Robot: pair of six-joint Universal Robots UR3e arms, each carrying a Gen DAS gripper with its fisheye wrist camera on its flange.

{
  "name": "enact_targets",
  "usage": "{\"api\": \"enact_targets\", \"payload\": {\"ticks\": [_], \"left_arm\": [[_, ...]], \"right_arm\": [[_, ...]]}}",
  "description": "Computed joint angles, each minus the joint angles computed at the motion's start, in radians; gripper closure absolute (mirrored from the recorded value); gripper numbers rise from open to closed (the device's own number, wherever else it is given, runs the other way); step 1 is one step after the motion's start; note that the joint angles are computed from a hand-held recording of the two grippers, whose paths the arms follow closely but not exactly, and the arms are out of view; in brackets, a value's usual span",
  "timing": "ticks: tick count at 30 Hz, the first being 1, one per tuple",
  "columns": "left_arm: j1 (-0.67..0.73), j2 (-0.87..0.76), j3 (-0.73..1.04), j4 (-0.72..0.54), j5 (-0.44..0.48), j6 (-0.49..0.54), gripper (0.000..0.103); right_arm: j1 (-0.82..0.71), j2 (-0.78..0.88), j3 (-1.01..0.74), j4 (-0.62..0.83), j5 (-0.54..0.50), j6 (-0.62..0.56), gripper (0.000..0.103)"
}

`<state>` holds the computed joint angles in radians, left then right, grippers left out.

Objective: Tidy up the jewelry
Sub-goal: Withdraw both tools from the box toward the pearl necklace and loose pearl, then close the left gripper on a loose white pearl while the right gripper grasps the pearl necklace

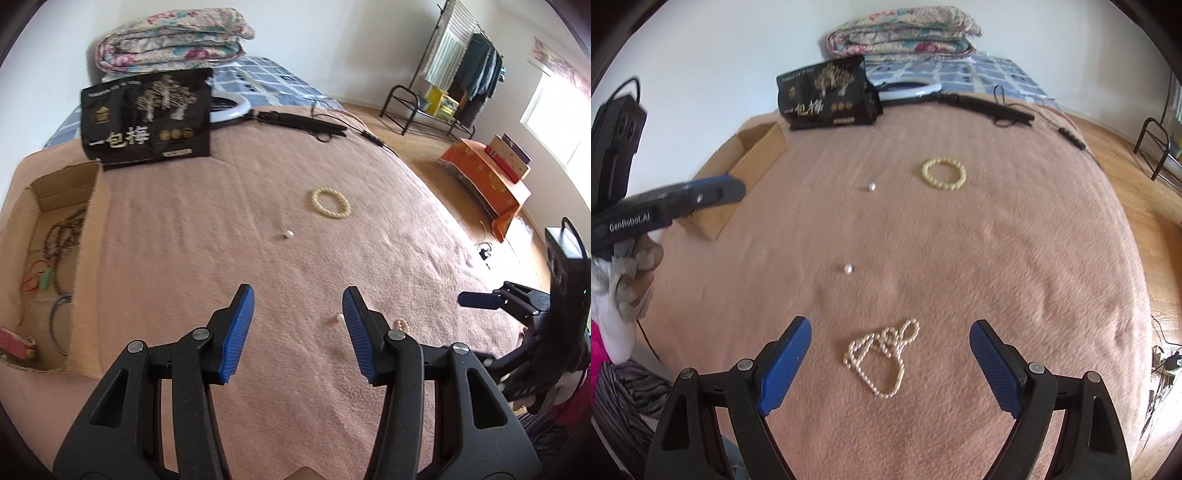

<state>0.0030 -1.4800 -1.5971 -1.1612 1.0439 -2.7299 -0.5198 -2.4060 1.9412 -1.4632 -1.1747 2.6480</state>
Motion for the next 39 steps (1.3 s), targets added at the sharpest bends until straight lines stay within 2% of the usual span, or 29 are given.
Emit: {"api": "enact_targets", "payload": {"ticks": [2,11,13,16,29,31,37,39], "left_arm": [[-0.036,-0.026,0.002,0.007,0.011,0.0,0.059],[-0.139,-0.103,-0.018,0.043,0.049,-0.001,0.06],[-0.162,-0.12,-0.023,0.059,0.066,0.001,0.06],[-0.196,-0.139,-0.033,0.088,0.095,0.002,0.065],[-0.285,-0.261,-0.028,0.203,0.181,-0.013,0.07],[-0.291,-0.28,-0.016,0.207,0.188,-0.014,0.074],[-0.302,-0.311,0.0,0.226,0.197,-0.019,0.079],[-0.305,-0.313,-0.002,0.233,0.207,-0.014,0.085]], "right_arm": [[-0.005,-0.032,0.035,0.017,0.004,-0.023,0.014],[0.064,-0.069,0.181,-0.034,-0.029,-0.007,0.014],[0.099,-0.049,0.204,-0.087,-0.044,0.026,0.014],[0.111,-0.034,0.223,-0.121,-0.042,0.044,0.014],[0.13,0.006,0.264,-0.225,-0.059,0.07,0.014],[0.13,0.012,0.268,-0.236,-0.059,0.072,0.014],[0.169,0.046,0.28,-0.308,-0.077,0.108,0.013],[0.193,0.066,0.283,-0.341,-0.09,0.127,0.013]]}}
